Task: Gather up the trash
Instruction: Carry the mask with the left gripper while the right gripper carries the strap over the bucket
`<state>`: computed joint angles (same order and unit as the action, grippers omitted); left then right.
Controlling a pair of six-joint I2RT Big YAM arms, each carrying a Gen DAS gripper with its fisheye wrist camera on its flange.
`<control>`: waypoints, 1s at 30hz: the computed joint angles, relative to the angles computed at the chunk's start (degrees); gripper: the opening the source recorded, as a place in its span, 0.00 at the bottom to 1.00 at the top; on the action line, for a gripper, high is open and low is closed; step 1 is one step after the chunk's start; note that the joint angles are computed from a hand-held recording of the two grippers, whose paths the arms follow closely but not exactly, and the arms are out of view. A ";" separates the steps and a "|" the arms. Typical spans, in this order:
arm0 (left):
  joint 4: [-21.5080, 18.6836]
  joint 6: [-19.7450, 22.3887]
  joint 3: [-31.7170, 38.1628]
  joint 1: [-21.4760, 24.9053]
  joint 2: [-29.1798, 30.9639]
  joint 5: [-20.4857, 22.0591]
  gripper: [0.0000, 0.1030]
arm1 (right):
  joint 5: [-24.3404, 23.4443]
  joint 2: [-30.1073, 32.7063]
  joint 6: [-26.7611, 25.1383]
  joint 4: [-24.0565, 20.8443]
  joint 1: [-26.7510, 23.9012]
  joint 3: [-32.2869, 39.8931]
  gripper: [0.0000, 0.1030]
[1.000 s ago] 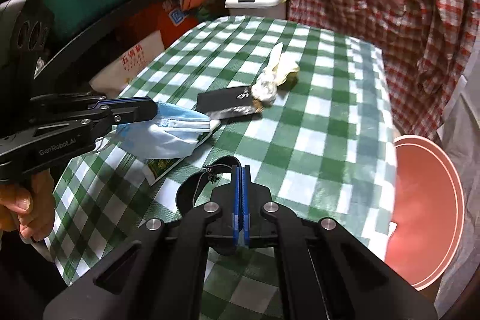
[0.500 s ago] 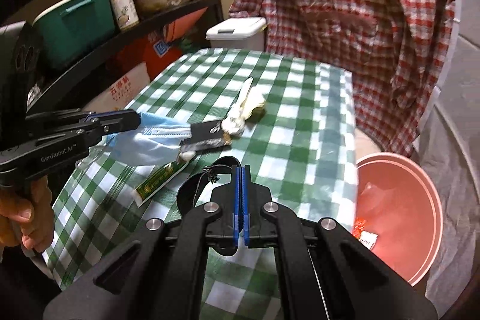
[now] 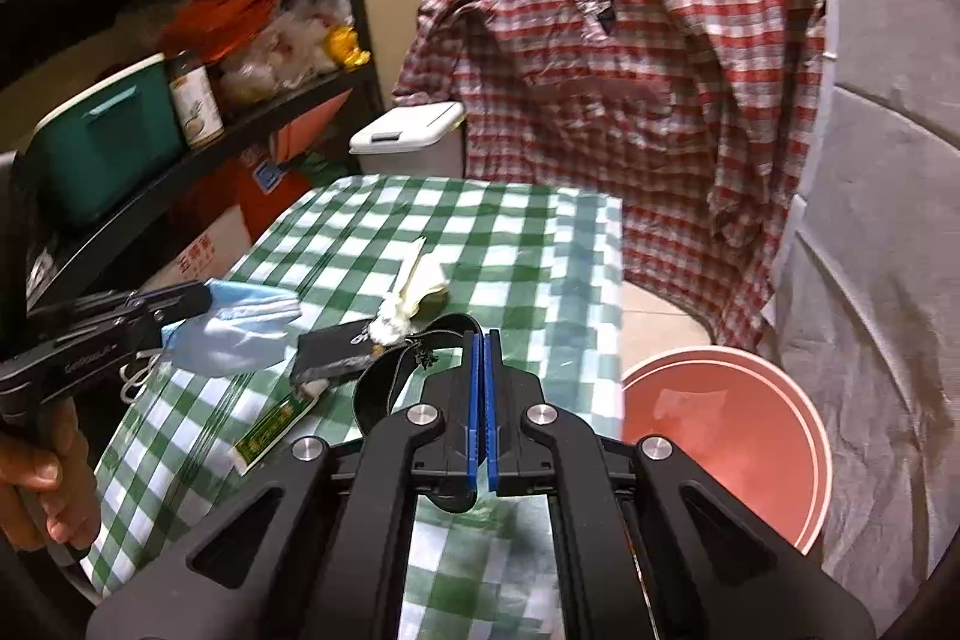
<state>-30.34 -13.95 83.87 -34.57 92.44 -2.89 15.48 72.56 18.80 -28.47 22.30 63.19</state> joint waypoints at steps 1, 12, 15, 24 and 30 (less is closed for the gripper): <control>0.02 -0.12 0.08 -0.05 0.02 -0.18 0.02 | 0.36 -0.20 -0.02 0.08 -0.05 -0.03 0.02; 0.47 -0.90 0.35 -0.61 -0.03 -1.81 0.02 | 1.41 -2.23 0.51 0.97 -1.92 -0.68 0.02; 0.58 -0.77 0.34 -0.70 -0.07 -1.94 0.02 | 1.49 -2.59 0.72 1.04 -2.26 -0.84 0.02; 0.77 -1.13 0.85 -0.96 0.13 -2.08 0.02 | 1.95 -3.63 0.93 1.46 -3.50 -1.14 0.02; 0.91 -1.37 1.70 -1.39 0.63 -1.84 0.02 | 2.47 -4.59 1.27 1.39 -4.77 -1.42 0.02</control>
